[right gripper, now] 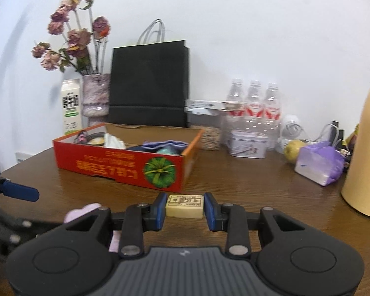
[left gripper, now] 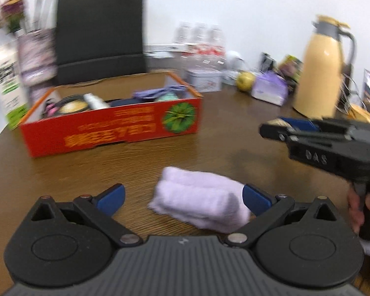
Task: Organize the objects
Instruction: 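Grasp the fluffy lilac towel with the left gripper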
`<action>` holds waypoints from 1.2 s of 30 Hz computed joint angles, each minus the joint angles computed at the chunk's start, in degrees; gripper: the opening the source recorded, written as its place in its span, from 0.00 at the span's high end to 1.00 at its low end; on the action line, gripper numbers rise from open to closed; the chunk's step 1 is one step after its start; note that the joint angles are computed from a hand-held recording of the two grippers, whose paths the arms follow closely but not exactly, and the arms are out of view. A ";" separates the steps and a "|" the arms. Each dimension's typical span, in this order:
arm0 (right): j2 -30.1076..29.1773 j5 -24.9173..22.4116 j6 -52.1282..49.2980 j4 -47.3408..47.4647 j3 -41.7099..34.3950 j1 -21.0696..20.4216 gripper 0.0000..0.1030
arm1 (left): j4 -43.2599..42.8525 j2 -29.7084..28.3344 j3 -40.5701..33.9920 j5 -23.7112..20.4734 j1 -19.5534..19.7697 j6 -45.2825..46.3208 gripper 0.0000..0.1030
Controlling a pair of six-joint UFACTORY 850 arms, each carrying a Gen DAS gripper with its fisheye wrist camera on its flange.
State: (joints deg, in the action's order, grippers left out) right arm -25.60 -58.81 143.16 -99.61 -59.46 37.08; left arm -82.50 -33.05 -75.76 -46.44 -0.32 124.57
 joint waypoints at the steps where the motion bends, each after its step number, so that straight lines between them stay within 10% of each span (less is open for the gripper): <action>1: 0.49 -0.21 0.56 -0.06 0.73 -0.19 0.70 | 1.62 -0.08 -0.28 0.39 -0.59 0.00 0.00; 12: 2.52 -1.10 3.51 -2.15 3.80 -0.57 0.70 | 15.40 -5.57 -7.62 4.59 -5.03 -15.19 0.00; 18: 2.14 -0.73 2.61 -2.75 3.31 -0.29 0.70 | 6.22 -4.38 -3.79 8.33 -5.40 -6.98 0.01; 25: 1.76 -0.38 1.86 -2.50 2.96 -0.30 0.70 | -1.07 -1.56 0.47 7.64 -3.70 -2.30 0.48; 36: 1.16 -0.28 0.78 -2.24 2.34 -0.01 0.70 | -19.63 1.07 3.82 6.30 2.53 7.39 0.49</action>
State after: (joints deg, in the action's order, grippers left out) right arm -24.44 -59.08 143.94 -101.85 -57.12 37.07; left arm -102.13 -31.98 -71.94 -40.14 2.21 131.96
